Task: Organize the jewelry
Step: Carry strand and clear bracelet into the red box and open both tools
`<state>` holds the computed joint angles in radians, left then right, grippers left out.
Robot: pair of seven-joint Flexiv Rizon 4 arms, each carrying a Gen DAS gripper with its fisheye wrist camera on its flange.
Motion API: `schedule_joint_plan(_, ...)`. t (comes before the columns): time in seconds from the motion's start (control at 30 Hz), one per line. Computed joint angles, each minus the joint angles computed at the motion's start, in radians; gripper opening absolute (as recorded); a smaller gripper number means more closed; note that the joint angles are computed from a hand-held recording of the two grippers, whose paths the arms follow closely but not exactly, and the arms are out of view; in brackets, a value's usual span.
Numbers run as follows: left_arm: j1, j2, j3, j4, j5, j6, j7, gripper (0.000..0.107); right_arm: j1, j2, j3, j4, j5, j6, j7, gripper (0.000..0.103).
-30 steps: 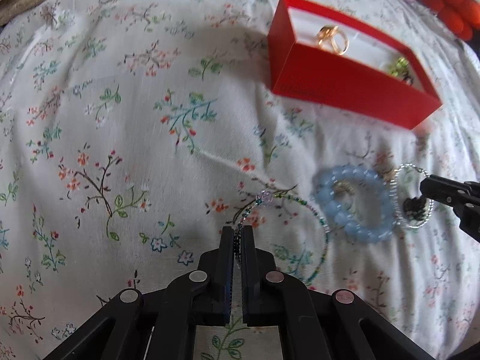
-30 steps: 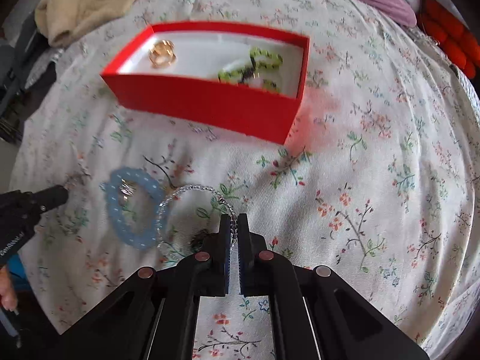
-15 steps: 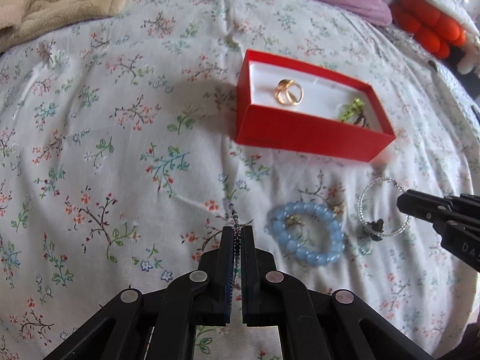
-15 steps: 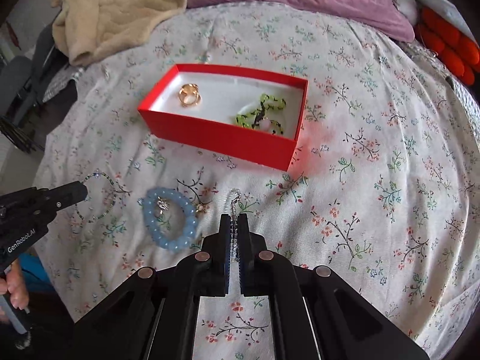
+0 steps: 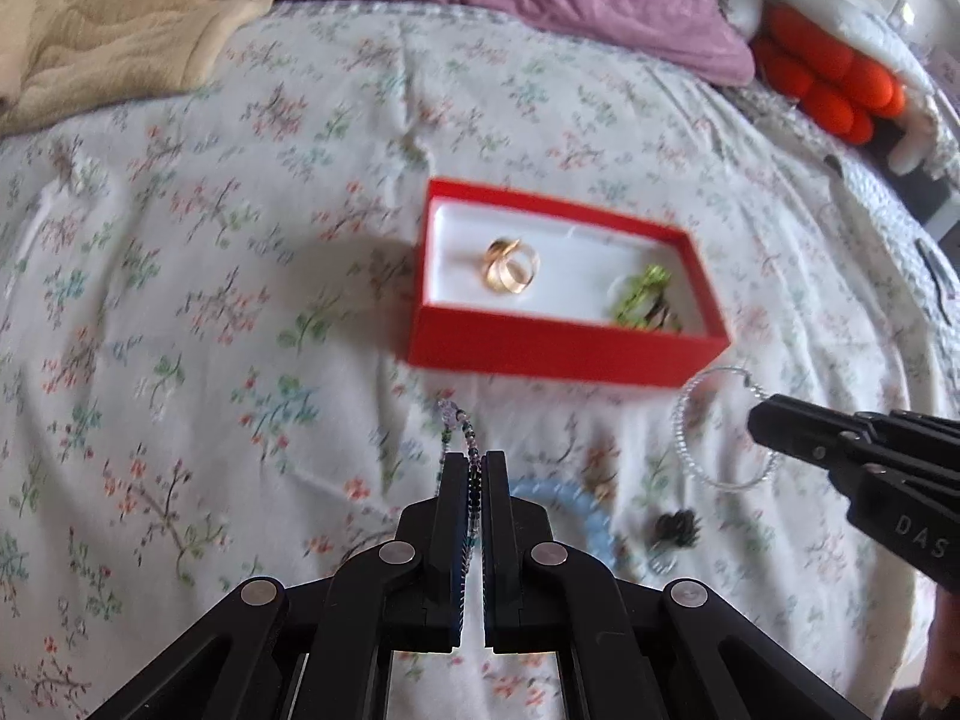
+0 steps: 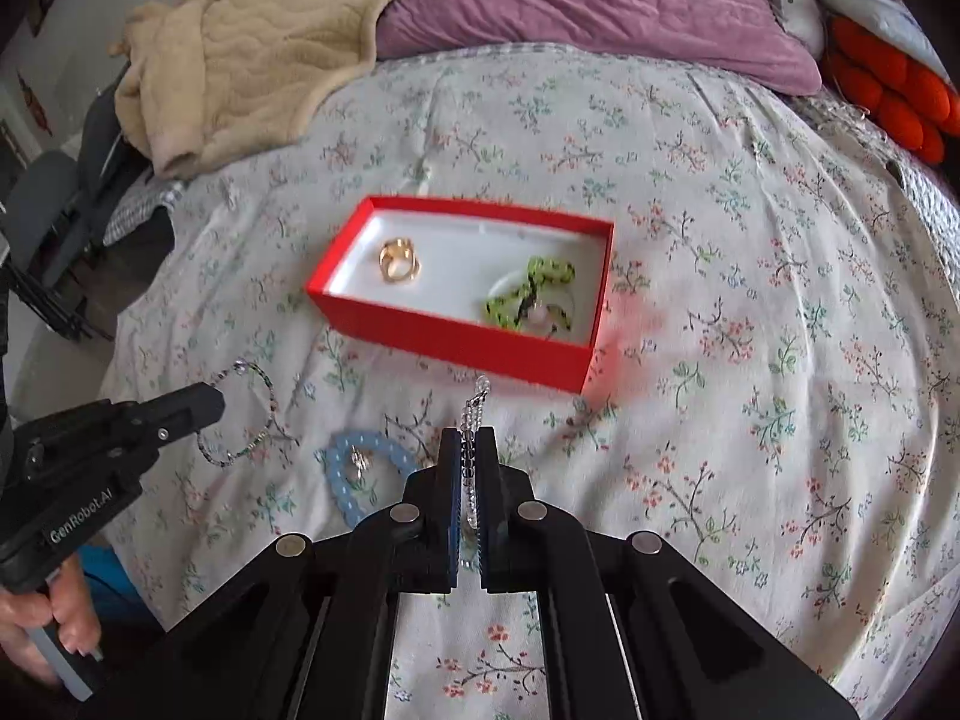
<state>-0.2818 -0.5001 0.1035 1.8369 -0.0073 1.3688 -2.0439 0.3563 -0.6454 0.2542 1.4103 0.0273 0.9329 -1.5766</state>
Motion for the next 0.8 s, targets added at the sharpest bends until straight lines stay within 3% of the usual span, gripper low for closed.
schedule_joint_plan(0.37, 0.030, -0.073, -0.044, -0.117, -0.057, 0.075, 0.054, 0.000, -0.007, -0.066, 0.005, -0.143, 0.039, -0.001, 0.025, 0.004)
schedule_joint_plan(0.7, 0.122, -0.193, -0.176, -0.207, -0.194, 0.162, 0.179, 0.000, -0.009, -0.144, 0.010, -0.263, 0.065, -0.013, 0.037, 0.004)
schedule_joint_plan(0.8, 0.119, -0.226, -0.169, -0.233, -0.226, 0.168, 0.190, 0.000, -0.010, -0.168, 0.013, -0.296, 0.075, -0.014, 0.035, 0.004)
